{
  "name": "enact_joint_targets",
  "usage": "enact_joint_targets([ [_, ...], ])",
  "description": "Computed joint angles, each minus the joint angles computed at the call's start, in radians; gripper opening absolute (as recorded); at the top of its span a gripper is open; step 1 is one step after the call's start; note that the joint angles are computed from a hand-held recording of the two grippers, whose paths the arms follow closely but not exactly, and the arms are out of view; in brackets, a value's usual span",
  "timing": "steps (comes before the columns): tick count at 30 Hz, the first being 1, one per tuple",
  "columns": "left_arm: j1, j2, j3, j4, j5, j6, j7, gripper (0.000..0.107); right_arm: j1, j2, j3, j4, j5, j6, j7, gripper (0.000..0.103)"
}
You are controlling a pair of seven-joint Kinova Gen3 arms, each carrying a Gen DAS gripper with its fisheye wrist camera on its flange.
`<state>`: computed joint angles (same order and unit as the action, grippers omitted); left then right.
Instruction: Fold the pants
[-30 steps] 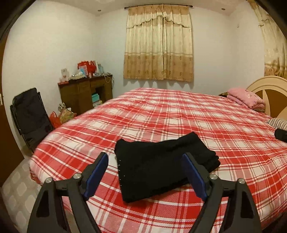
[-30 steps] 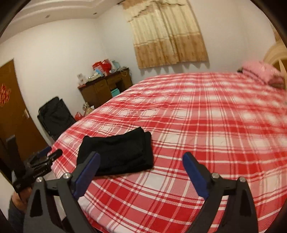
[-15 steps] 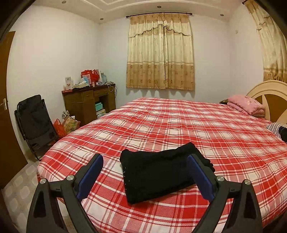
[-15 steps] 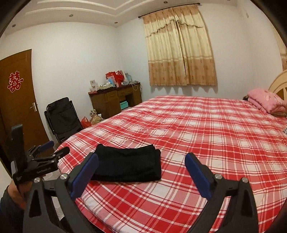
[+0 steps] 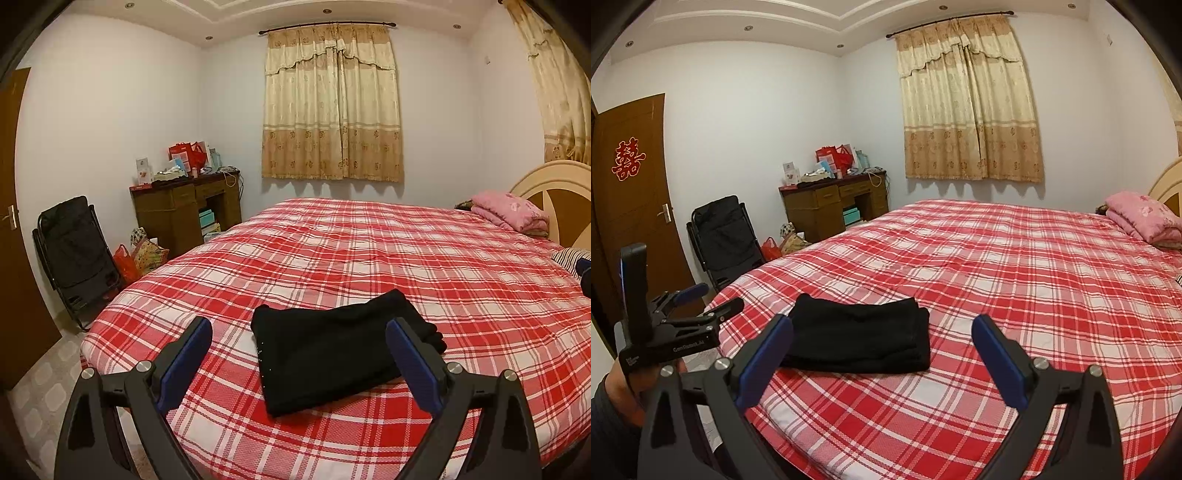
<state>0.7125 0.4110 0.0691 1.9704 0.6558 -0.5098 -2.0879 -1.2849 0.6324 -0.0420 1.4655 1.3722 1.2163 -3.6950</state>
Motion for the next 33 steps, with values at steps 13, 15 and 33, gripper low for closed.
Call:
enact_joint_targets([
  [13, 0.012, -0.008, 0.009, 0.016, 0.017, -0.037, -0.049, 0.096, -0.001, 0.004, -0.001, 0.001, 0.018, -0.007, -0.001, 0.103],
  [15, 0.011, -0.009, 0.012, 0.018, 0.016, -0.044, -0.051, 0.096, -0.001, 0.003, -0.001, 0.004, 0.021, -0.01, -0.005, 0.103],
  [33, 0.001, -0.005, 0.025, 0.018, 0.003, -0.058, -0.037, 0.096, -0.01, 0.02, 0.011, -0.015, 0.018, -0.014, 0.021, 0.103],
])
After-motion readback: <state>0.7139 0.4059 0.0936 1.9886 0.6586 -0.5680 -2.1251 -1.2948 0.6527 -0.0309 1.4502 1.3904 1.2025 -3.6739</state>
